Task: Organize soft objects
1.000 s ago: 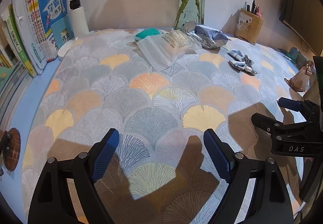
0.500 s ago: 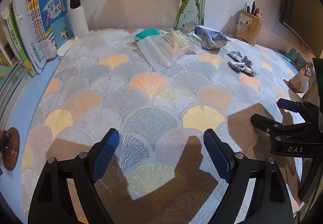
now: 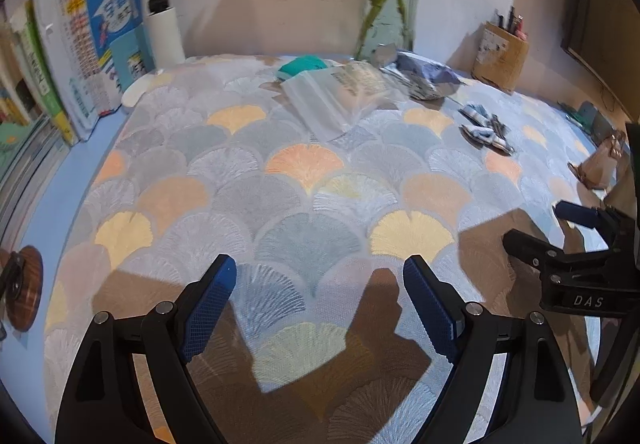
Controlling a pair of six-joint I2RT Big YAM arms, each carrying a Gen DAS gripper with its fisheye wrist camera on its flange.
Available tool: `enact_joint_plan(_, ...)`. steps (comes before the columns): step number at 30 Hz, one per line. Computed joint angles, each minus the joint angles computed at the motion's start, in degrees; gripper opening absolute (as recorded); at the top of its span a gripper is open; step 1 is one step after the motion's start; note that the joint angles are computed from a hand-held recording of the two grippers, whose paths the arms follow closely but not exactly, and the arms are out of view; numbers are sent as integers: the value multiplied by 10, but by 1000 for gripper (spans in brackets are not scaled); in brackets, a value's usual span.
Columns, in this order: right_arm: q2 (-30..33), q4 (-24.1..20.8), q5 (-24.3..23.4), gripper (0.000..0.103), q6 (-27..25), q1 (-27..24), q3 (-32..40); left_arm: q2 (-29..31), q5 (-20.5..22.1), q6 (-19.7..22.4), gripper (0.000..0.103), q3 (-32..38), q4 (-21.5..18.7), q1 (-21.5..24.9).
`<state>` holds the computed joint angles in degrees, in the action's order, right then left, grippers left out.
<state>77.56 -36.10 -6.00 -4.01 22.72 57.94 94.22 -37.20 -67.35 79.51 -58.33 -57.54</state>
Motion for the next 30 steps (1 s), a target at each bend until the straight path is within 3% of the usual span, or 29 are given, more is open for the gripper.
enact_joint_plan(4,0,0,0,103,1,1,0,-8,6,-25,85,4,-18,2)
enact_joint_plan(14,0,0,1,103,3,2,0,-7,-46,5,85,56,-57,-3)
enact_joint_plan(20,-10,-66,11,103,16,6,8,-8,-58,2,85,69,-65,-15)
enact_joint_plan(23,-26,-58,-3,103,-6,0,-10,-6,-69,1,85,78,-72,-25)
enact_joint_plan(26,-41,-56,-22,103,-7,-10,-23,-5,-73,-8,85,86,-80,-34)
enact_joint_plan(30,-51,-55,-4,103,-7,-2,-31,-2,-63,-55,85,101,-112,-52)
